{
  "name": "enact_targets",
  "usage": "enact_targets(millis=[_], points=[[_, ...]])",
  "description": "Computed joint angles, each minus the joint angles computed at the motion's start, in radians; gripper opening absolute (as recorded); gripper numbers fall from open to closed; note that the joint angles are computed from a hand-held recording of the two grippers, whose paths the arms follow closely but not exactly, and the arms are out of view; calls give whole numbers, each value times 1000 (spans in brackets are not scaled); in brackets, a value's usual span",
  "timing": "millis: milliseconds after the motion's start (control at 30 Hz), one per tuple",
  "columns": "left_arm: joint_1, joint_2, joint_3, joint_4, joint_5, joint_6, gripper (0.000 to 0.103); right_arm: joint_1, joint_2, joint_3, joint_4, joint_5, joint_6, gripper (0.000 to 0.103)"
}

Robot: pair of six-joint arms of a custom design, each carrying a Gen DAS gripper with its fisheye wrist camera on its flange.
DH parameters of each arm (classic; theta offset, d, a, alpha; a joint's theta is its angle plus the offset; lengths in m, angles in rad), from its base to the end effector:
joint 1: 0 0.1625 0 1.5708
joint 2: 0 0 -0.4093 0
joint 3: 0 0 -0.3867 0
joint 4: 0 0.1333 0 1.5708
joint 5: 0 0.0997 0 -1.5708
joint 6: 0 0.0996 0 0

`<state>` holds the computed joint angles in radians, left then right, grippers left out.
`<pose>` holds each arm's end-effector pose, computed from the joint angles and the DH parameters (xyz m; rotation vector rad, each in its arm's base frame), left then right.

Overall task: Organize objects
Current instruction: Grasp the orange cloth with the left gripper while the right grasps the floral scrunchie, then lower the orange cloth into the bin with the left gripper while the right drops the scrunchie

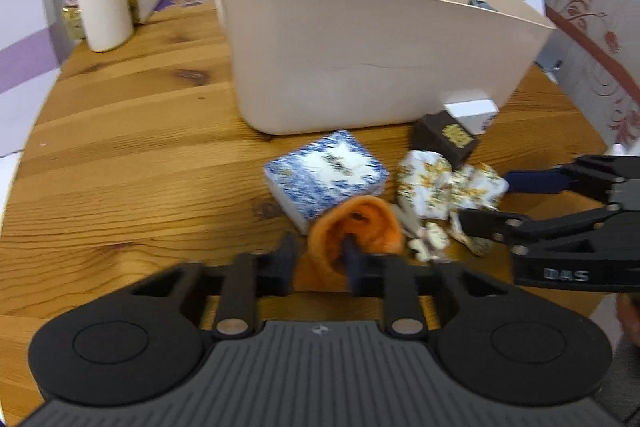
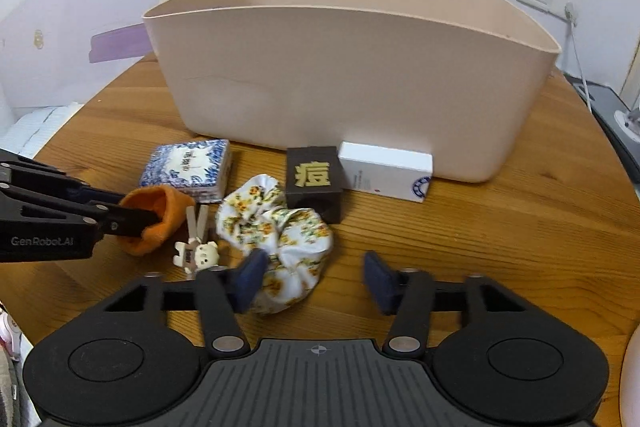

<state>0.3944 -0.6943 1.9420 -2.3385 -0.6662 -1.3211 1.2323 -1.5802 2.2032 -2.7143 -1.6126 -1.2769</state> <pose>-0.3778 -0.3865 -0.0429 0.1054 2.2907 -0.8732 -0.0264 -0.4638 0.3094 1.2078 -2.4157 0.4563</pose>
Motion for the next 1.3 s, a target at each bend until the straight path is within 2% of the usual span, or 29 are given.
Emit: enact_targets(millis=[67, 100, 233, 500, 833, 1067, 1300], points=[[1, 3, -3, -5, -3, 7, 12, 5, -6, 1, 11, -4, -5, 29], [1, 4, -5, -5, -6, 13, 12, 7, -9, 0, 21, -7, -4, 18], [-6, 5, -16, 23, -4, 7, 11, 6, -28, 8, 12, -2, -18, 10], [-51, -28, -20, 131, 41, -48, 11, -3, -101, -5, 50, 80, -30, 8], [-95, -80, -48, 279, 148, -137, 11, 2, -145, -56, 59, 200, 22, 9], [-81, -95, -93, 312, 236, -115, 11, 42, -100, -124, 7, 253, 89, 9], [-24, -63, -169, 261, 300, 1, 11, 88, -8, -176, -92, 234, 151, 9]])
